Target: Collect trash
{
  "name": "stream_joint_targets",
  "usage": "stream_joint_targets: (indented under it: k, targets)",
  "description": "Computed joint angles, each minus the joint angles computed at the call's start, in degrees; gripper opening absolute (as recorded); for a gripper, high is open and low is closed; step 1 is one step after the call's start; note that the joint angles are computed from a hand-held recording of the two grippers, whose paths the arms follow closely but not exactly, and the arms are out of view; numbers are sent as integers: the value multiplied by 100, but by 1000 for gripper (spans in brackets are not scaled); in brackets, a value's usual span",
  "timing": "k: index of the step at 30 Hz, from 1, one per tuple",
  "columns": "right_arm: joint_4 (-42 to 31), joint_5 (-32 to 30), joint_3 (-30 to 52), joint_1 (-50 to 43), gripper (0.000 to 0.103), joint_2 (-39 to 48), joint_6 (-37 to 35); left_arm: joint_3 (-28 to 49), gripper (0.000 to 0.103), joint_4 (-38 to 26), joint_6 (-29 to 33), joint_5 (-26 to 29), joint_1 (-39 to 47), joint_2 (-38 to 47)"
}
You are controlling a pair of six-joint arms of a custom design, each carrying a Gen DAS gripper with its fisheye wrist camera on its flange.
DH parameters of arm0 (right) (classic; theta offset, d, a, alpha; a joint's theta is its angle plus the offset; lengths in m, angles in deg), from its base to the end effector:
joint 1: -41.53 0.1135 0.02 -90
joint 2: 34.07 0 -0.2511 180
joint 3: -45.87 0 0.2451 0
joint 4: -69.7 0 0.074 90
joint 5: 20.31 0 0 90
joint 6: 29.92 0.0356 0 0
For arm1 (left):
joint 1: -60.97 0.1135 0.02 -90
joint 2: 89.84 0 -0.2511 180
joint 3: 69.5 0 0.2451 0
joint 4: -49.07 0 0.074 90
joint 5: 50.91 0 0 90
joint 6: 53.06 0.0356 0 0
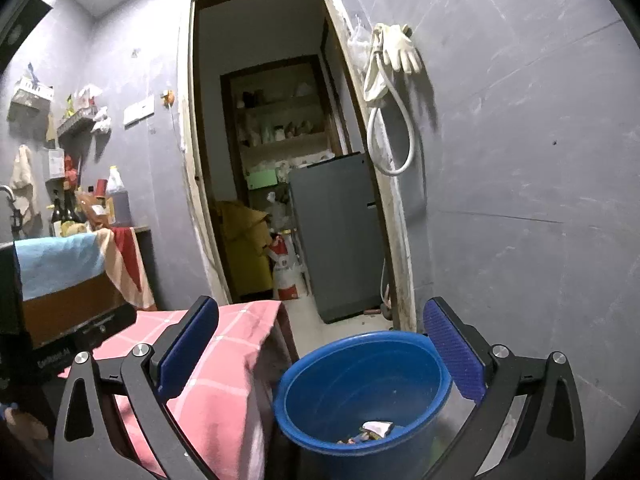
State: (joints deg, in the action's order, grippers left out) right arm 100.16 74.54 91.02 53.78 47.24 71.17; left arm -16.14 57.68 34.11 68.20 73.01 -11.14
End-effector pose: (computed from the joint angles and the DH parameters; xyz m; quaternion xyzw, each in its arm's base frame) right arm 0.2829 0.0584 0.2062 0.0209 0.7410 0.1049 0.6630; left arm 0.2901 0.0442 0.2246 0.0482 0.7896 -0.1546 0.5919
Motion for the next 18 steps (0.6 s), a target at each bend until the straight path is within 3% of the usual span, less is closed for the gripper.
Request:
stream_joint_targets:
  k: [11,18]
  targets:
    - [473,765,-882,679,103,-656,-131,-1018,101,-378,199,483,869,-1067]
    - [523,1113,-1146,1151,103,-819,-273,-1548,101,-368,644,701,1388,-1592]
